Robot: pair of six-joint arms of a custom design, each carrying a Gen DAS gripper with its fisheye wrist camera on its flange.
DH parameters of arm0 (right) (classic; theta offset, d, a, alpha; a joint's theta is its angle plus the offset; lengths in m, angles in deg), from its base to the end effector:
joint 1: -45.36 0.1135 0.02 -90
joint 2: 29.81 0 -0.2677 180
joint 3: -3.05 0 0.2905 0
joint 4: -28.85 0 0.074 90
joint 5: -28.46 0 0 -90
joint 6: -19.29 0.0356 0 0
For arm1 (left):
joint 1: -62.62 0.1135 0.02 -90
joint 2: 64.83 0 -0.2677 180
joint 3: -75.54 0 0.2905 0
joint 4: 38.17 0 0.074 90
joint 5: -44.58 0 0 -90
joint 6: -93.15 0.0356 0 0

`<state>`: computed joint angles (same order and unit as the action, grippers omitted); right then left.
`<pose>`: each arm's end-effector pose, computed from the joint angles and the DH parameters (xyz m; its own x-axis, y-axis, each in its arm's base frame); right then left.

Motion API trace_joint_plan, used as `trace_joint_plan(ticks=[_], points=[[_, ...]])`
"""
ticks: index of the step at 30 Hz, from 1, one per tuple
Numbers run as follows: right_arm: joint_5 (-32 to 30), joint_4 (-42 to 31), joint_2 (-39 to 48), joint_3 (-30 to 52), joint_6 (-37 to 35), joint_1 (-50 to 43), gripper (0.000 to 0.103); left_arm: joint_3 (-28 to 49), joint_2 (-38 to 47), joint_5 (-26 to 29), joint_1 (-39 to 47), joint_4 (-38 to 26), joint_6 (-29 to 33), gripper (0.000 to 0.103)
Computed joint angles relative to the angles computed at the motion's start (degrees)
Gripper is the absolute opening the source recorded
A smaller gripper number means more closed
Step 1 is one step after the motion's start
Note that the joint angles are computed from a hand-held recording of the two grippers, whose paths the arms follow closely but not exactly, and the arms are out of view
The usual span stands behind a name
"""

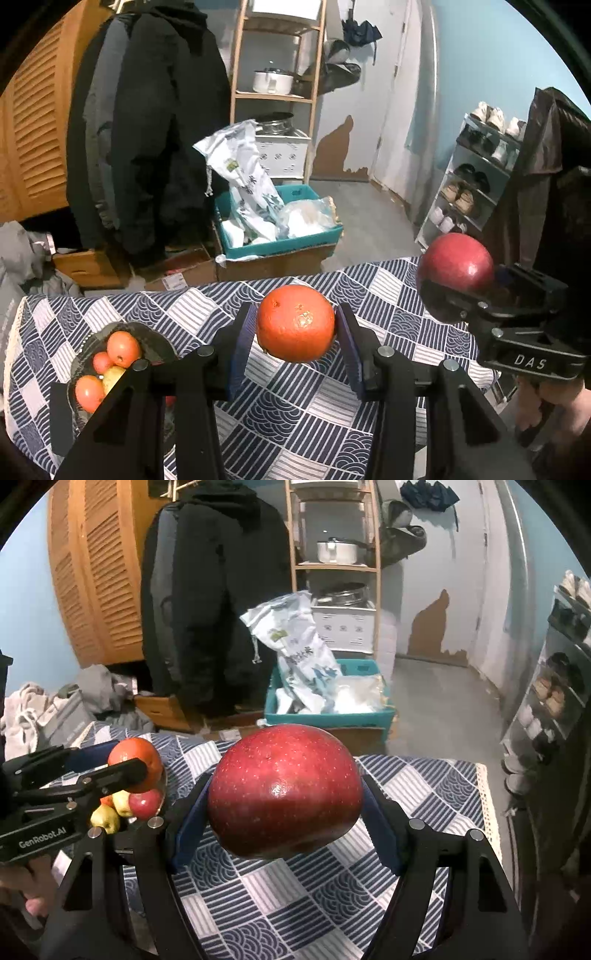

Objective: Organize fruits
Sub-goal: 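Lift and carry the red apple and tangerine toward the glass bowl with both tools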

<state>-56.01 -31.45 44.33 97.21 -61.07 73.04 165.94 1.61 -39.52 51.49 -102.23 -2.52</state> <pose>0.2702 0.1378 0.3997 -0.6310 -0.1428 -0.7626 -0.2958 0.9529 0.0663 0.2565 -0.0542 0.4064 -0.6555 0.0288 -0.7546 0.2054 0.9684 -0.1415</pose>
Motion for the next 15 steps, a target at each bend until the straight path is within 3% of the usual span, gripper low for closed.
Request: trace_joint_plan(ticks=[15], points=[[0.6, 0.2, 7.9, 7.0, 0.5, 6.6, 0.077, -1.1, -2.2, 5.2, 11.2, -1.0, 2.1, 0.045]])
